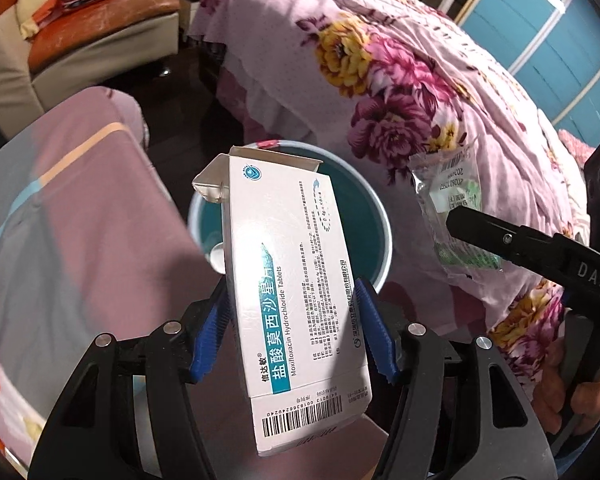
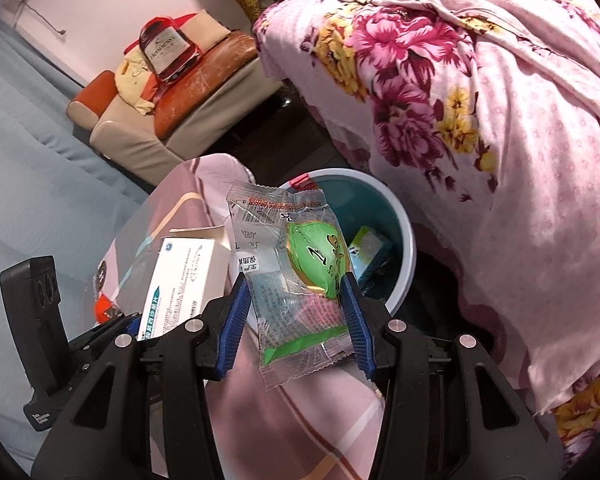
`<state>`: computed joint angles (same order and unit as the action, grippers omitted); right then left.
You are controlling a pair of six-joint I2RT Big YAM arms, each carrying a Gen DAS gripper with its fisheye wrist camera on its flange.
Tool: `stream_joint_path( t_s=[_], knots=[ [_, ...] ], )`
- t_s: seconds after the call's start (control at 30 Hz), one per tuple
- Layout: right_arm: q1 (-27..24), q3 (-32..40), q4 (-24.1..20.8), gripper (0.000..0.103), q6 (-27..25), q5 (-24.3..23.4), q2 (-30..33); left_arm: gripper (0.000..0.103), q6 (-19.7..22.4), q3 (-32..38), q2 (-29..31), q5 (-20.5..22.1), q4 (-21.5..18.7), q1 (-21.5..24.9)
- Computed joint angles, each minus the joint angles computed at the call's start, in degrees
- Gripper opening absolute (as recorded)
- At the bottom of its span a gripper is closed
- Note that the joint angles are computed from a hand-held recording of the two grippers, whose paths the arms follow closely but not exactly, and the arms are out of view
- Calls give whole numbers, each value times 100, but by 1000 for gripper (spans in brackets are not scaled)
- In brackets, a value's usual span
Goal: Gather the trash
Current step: 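Carry the medicine box and clear bag over the teal bin and open both grippers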
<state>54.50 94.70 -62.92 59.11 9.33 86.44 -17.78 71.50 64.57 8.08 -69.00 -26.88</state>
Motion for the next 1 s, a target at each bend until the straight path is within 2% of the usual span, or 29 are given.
stream_joint_path(
  t_s=[0.27, 0.4, 1.0],
  knots=[
    [-70, 99, -149, 44, -37, 23, 78, 76, 45, 70, 302, 34, 128, -47],
    [-74, 160, -187, 44, -50, -5, 146, 87, 28, 11, 288, 50, 119, 22],
    [28, 739, -463, 44, -179, -71, 626, 90, -62, -446, -333, 235, -112, 534]
  ],
)
